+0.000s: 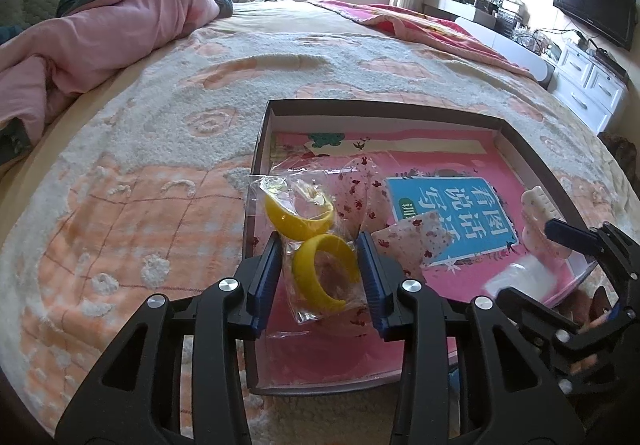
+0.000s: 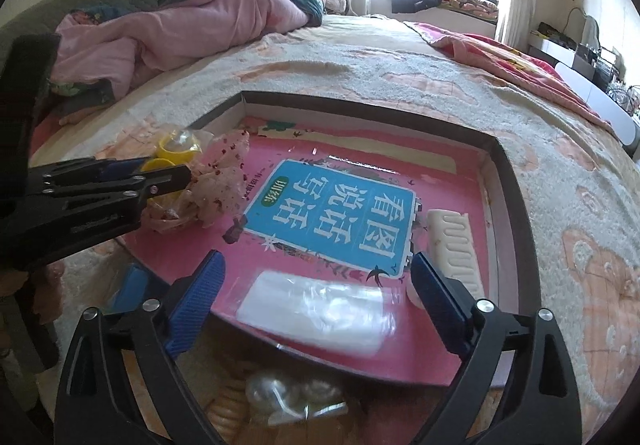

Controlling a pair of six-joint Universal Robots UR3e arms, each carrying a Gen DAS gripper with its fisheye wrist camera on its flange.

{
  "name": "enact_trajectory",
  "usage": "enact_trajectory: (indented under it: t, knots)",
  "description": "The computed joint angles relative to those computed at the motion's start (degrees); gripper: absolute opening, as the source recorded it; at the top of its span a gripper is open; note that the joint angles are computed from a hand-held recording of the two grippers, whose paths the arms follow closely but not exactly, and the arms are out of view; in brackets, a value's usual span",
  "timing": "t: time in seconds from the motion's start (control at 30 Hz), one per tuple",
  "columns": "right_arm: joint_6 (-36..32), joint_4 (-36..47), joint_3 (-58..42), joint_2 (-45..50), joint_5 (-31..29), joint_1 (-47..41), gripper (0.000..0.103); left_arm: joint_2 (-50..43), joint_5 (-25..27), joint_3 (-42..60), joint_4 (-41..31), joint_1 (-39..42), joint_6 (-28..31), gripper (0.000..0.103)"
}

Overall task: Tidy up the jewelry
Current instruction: 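Open the left tool to drop the bangles while the right tool releases the sleeve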

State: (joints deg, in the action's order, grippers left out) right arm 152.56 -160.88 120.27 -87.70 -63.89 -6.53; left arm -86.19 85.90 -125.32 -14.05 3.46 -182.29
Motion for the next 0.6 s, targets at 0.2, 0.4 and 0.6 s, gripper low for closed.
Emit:
enact_trajectory:
  t: [0.2, 0.4, 0.6]
  knots:
    - [-0.89, 0.59, 3.4, -5.02, 2.89, -2.69, 0.094, 1.35, 0.22, -0.87, 0.41, -0.38, -0.92, 0.045]
    - [-2.13, 1.45, 7.35, -11.72, 5.64, -6.0, 0.096, 4.4, 0.17, -2.34, 0.52, -0.67, -1.6, 0.057]
    - [-2.9, 2.38, 10.19, -16.77, 7.99, -9.72, 0.096, 8.77, 0.21, -4.27, 0.31, -0.88, -2.67, 0.075]
